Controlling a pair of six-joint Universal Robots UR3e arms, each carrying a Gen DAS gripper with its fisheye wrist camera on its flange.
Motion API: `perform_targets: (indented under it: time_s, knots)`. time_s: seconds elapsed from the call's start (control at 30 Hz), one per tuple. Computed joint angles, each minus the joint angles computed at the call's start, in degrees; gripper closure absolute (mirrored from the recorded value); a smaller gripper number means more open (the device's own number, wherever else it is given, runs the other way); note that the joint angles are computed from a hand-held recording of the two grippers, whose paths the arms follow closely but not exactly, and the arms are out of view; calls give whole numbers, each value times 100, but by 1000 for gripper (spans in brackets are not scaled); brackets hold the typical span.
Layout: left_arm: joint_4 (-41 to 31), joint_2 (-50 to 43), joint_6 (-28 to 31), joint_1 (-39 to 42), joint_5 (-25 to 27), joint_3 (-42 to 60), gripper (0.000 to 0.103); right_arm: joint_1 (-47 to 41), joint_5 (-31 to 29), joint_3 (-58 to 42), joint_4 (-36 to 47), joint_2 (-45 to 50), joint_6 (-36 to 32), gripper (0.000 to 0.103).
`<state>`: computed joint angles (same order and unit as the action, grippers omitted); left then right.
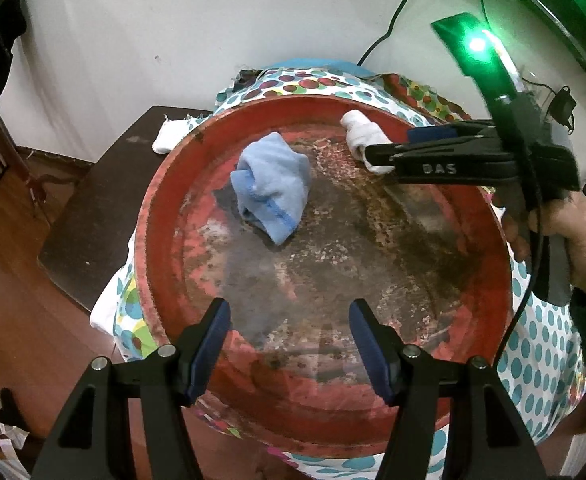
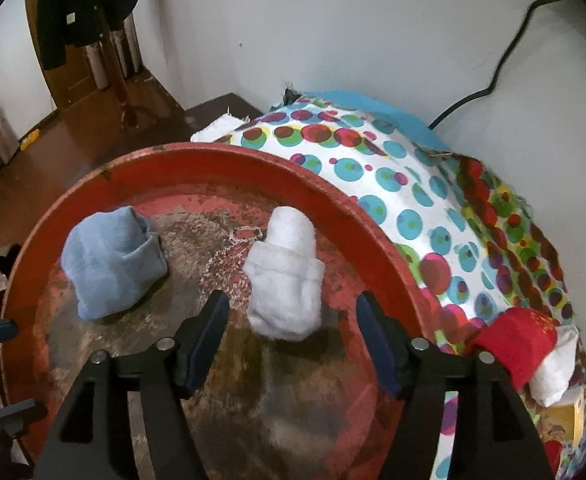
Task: Organize objects
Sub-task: 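Withdraw the right tool from the tray while the left tool returns over the bed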
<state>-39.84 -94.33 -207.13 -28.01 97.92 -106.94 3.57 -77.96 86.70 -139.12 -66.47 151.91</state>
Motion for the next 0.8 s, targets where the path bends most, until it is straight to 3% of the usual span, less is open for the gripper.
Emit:
perform_targets:
  time_s: [0.27,0.47,0.63,0.8]
  knots:
    - [-15,-174,-105,-243,-48,282,39,-815,591,1438,0,-1570,-294,34]
    - [-170,-484,-216,-683,157,810,39,-1796,1008,2618,442,-3120,-1012,33]
    - [-366,-943,-315,-1124,330,1459,39,-3144,1693,3286,1614,-4531,-1842,31]
    - [-615,-1562,-367,-1579,400,2352,39,-5069,2426,3528,3728,-5911,-3422,31]
